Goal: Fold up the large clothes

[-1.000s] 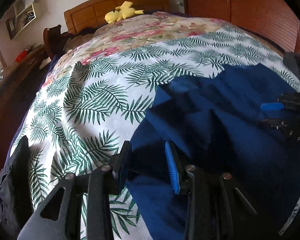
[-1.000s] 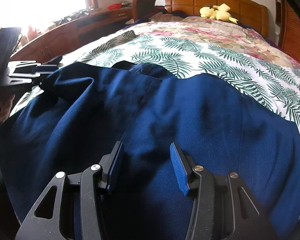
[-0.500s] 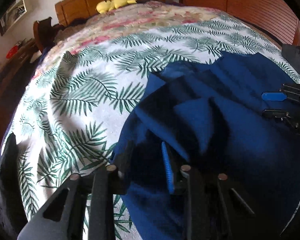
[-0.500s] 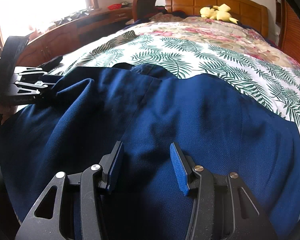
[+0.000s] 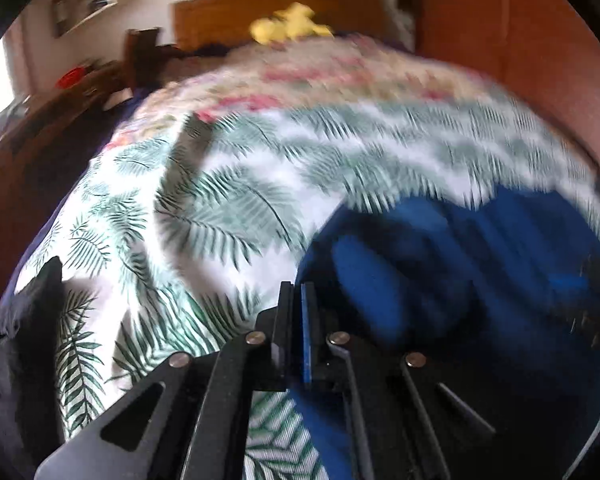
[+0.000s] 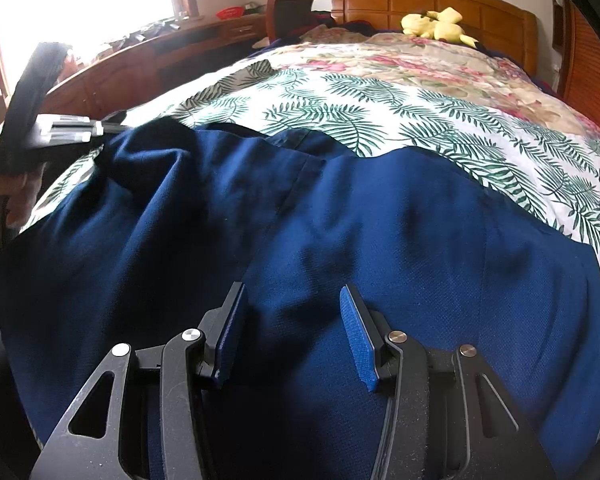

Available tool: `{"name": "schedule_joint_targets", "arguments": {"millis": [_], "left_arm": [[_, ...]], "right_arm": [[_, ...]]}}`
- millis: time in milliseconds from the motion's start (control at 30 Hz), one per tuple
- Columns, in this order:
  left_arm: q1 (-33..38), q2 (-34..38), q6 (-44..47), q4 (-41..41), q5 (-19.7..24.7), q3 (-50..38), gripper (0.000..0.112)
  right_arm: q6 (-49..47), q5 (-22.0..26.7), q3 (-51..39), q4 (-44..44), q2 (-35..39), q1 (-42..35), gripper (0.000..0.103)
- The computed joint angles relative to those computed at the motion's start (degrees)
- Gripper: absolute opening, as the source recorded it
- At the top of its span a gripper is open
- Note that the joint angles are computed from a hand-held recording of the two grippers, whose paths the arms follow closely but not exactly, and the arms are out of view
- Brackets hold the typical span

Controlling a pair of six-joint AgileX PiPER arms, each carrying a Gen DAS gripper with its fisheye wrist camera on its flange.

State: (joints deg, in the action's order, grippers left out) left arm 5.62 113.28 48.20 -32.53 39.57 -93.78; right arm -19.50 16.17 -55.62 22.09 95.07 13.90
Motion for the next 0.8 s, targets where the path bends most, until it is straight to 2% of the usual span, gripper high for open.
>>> {"name": "schedule_joint_targets", "arguments": {"millis": [167, 300, 400, 500, 667, 800], "left_arm": [[1.0, 0.3, 0.7, -4.7, -2.5, -0.6, 0.001], [1.7, 3.2, -2.5, -3.6, 1.5, -4.5, 0.003], [2.8, 3.2, -3.5, -4.9, 2.2, -4.3, 0.004], [4.0, 1.5, -1.3, -6.4, 0.5, -1.8, 0.004], [5.8, -1.2, 3.3, -8.8, 2.2, 1.4, 0.005], [7.9, -6.0, 10.4, -13.6, 4.2, 8.0, 0.009]], "right_arm": [[0.0, 0.0, 0.0, 0.0, 0.0, 0.0, 0.049], [0.2, 0.0, 0.0, -0.2, 0.0, 0.0, 0.049], [0.1, -0.1, 0.0, -0.2, 0.0, 0.0, 0.049], [0.2, -0.1, 0.0, -0.3, 0.1, 0.0, 0.049], [1.2, -0.1, 0.0, -1.4, 0.1, 0.2, 0.049], [4.9, -0.2, -0.1, -5.4, 0.1, 0.8, 0.049]]}}
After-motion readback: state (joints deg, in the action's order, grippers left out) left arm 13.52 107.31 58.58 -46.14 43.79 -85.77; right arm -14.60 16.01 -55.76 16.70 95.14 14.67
